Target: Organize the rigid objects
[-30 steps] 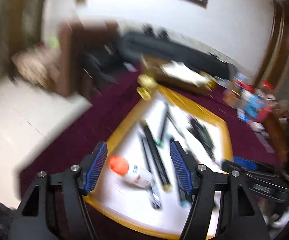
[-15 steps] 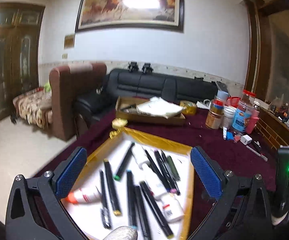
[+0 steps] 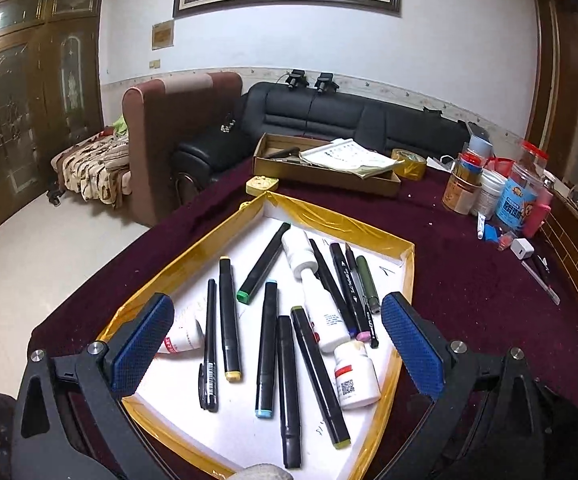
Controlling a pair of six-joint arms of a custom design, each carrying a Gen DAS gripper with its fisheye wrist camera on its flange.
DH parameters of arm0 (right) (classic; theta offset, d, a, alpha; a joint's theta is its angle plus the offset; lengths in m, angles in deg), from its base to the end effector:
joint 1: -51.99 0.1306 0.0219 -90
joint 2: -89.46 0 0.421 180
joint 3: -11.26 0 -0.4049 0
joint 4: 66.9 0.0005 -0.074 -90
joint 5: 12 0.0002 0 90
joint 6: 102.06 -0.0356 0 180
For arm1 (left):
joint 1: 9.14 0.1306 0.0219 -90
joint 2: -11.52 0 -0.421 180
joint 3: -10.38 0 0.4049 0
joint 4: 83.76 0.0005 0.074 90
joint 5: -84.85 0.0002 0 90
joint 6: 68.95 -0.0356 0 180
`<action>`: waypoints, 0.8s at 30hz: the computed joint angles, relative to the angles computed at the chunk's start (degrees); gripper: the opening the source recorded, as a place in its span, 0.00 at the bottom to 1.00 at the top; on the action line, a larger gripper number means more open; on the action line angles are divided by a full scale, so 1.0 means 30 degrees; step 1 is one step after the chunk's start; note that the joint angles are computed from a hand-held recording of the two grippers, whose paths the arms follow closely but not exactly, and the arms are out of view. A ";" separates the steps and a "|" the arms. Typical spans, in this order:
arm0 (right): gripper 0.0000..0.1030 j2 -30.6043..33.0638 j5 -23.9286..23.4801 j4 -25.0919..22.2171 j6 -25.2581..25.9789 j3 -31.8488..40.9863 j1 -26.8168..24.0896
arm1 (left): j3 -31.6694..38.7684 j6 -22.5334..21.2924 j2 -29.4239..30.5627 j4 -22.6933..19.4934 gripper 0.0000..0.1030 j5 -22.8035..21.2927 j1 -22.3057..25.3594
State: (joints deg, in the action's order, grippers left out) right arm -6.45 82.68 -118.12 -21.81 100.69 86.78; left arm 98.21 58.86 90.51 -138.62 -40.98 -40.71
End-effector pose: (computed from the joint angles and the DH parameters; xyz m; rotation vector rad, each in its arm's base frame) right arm 0.3779 0.2584 0.5083 -0.4785 2.3372 0.2761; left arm 0.3624 -0.1988 0.5319 -0.4021 2.1576 0.0783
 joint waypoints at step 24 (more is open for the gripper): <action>0.57 0.0724 0.0887 -0.0743 -0.0063 0.0557 0.0786 | -0.0175 0.0679 0.0234 -0.0884 1.00 0.1530 0.1291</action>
